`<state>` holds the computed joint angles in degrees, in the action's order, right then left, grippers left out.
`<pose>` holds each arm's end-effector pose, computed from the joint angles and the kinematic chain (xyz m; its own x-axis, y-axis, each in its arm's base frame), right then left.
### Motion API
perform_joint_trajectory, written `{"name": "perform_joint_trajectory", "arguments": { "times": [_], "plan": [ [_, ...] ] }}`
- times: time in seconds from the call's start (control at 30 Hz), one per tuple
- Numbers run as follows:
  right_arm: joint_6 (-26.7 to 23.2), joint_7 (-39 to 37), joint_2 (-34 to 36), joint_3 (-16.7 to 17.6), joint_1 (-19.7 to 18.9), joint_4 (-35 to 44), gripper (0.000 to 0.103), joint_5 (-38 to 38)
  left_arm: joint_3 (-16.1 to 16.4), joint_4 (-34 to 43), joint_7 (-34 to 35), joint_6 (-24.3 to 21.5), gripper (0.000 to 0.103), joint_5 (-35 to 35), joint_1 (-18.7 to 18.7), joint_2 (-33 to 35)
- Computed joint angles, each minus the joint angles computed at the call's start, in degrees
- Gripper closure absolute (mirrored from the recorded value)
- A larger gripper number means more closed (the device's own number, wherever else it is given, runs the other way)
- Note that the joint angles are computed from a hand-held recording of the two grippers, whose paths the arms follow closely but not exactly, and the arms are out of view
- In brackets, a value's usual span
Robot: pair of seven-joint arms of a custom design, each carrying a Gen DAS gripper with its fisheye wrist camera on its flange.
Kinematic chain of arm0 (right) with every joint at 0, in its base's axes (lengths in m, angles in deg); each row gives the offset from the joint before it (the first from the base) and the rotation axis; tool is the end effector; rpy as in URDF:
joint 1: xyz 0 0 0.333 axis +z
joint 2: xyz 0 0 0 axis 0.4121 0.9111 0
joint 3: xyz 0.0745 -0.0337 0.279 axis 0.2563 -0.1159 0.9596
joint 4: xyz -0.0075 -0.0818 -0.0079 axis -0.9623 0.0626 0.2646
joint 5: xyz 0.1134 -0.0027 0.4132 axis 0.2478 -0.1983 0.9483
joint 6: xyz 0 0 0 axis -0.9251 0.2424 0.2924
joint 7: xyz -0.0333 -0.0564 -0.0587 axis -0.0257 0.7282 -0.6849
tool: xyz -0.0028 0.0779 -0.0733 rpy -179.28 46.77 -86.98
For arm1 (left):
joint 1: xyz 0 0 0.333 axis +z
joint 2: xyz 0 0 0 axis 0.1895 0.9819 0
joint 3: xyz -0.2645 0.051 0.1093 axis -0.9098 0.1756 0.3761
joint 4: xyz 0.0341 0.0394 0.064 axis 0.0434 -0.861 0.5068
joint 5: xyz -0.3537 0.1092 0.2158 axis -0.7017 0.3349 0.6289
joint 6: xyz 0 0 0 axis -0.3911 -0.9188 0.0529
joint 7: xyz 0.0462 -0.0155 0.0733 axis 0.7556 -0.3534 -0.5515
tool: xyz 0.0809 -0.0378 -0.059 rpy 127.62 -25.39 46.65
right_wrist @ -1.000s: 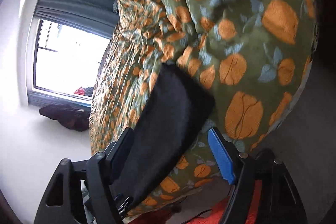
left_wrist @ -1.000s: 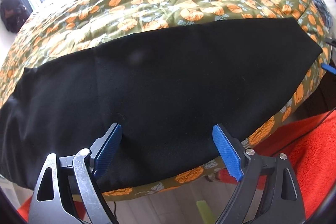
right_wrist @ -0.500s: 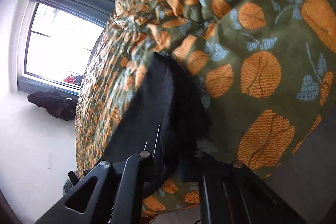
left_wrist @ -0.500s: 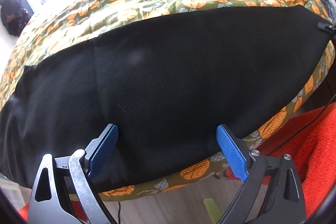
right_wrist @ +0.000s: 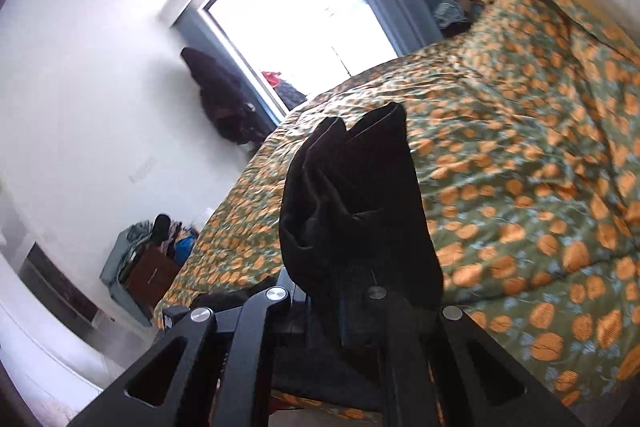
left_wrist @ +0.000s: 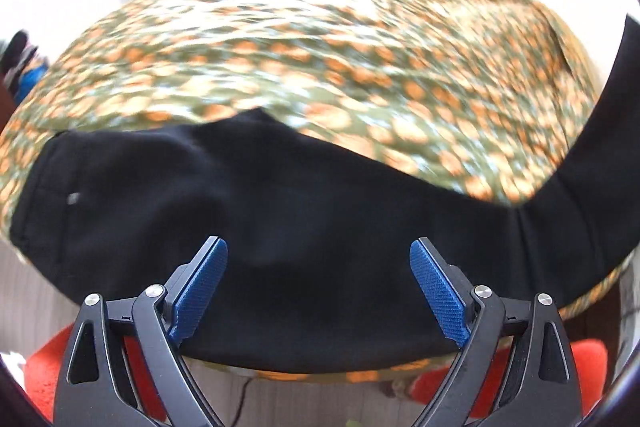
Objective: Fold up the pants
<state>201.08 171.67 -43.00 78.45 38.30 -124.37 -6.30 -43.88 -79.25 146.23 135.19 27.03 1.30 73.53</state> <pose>0.4601 0.2190 0.6399 -0.0476 -0.8636 -0.5019 -0.5073 0.4537 -0.7327 0.6303 -0.2291 0.5423 -0.3089 -0.9352 0.1731 -0.8108 0.1637 -0.5620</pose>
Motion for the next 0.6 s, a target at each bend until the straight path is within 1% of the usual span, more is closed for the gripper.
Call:
{"name": "perform_joint_trajectory", "arguments": {
  "times": [0.07, 0.1, 0.13, 0.17, 0.2, 0.23, 0.27, 0.3, 0.37, 0.43, 0.47, 0.5, 0.53, 0.57, 0.6],
  "plan": [
    [0.3, 1.6, 9.8, 4.3, -1.0, 7.5, 0.093, -3.6, 1.1, -0.2, -1.3, 0.3, 0.009, -0.8, 1.2, -0.1],
    [0.2, 5.0, 14.4, 4.6, 0.4, 10.7, 0.094, -9.0, 1.7, -0.5, -2.0, 0.3, 0.010, -1.2, 2.0, -0.2],
    [0.7, 10.6, 18.9, 6.3, 0.0, 13.3, 0.093, -16.2, 2.1, -0.1, -2.7, 0.1, 0.010, -1.3, 2.6, 0.1],
    [0.9, 15.7, 23.1, 9.9, -2.4, 15.8, 0.092, -22.3, 2.4, -0.7, -3.3, 0.2, 0.010, -1.4, 3.2, -0.1],
    [0.5, 16.7, 27.1, 11.9, -2.7, 17.8, 0.086, -24.5, 2.7, -1.1, -3.9, 0.0, 0.010, -1.4, 3.7, -0.3],
    [-1.0, 14.2, 31.2, 12.2, -1.3, 19.5, 0.077, -22.6, 2.9, -1.7, -4.2, -0.3, 0.010, -1.5, 4.2, -0.5],
    [-3.4, 8.4, 34.4, 13.5, -0.9, 20.9, 0.051, -16.6, 3.0, -2.4, -4.1, -0.7, 0.010, -1.6, 4.6, -0.9],
    [-4.0, 5.0, 35.6, 13.5, -0.4, 20.2, 0.042, -11.9, 3.1, -3.0, -3.7, -0.8, 0.010, -1.9, 5.0, -1.3],
    [-1.8, 6.7, 33.0, 12.1, 1.1, 15.5, 0.042, -11.5, 2.8, -5.1, -0.6, -0.1, 0.010, -4.1, 5.5, -2.7],
    [-1.7, 6.9, 27.4, 10.6, 2.4, 10.5, 0.039, -12.7, 2.2, -7.8, 4.5, 0.8, 0.011, -8.5, 5.5, -4.6],
    [-3.3, 7.4, 24.1, 9.9, 3.1, 8.4, 0.032, -14.4, 2.0, -8.7, 8.3, 0.9, 0.012, -11.9, 5.3, -5.2],
    [-5.6, 9.1, 20.9, 9.5, 3.8, 6.6, 0.024, -17.0, 1.6, -9.2, 12.6, 0.4, 0.019, -15.9, 5.0, -5.7],
    [-7.2, 10.5, 17.6, 9.1, 4.3, 4.6, 0.020, -18.8, 1.4, -8.9, 16.4, -0.8, 0.029, -19.2, 4.5, -5.5],
    [-8.2, 11.9, 14.2, 8.8, 4.9, 2.1, 0.014, -20.3, 1.0, -8.0, 19.8, -2.8, 0.033, -21.7, 4.0, -4.9],
    [-9.2, 13.3, 11.1, 8.5, 5.6, -0.1, 0.012, -21.5, 0.7, -6.9, 21.9, -4.5, 0.043, -22.9, 3.5, -4.1]
  ]
}}
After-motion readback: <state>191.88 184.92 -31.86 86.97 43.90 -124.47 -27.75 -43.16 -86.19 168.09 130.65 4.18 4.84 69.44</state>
